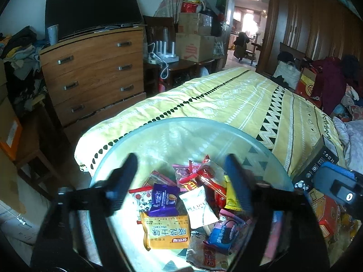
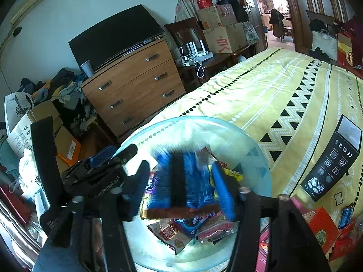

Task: Organize snacks
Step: 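Carry both packets over the glass bowl and open both tools to release, then move both tools back toward the snack pile on the bed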

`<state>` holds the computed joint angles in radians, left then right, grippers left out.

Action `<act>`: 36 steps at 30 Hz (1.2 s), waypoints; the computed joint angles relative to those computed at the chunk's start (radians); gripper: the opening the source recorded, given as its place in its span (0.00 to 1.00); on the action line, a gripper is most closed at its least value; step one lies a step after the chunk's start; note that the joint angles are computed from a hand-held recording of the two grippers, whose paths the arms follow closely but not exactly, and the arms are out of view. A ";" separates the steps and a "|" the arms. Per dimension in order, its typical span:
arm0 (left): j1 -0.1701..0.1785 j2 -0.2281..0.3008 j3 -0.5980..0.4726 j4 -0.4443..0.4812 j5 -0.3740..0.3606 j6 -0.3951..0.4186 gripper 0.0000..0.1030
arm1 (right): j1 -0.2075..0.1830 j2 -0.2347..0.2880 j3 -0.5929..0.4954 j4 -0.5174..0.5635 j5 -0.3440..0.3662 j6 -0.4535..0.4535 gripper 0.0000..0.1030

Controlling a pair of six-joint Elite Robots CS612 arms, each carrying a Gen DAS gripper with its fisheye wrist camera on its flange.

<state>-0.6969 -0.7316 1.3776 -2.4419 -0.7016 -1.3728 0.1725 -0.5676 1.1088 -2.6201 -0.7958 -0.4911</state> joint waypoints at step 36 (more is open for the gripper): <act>-0.036 0.004 -0.081 0.146 0.055 -0.006 1.00 | -0.052 -0.085 0.156 -0.222 0.001 0.085 0.89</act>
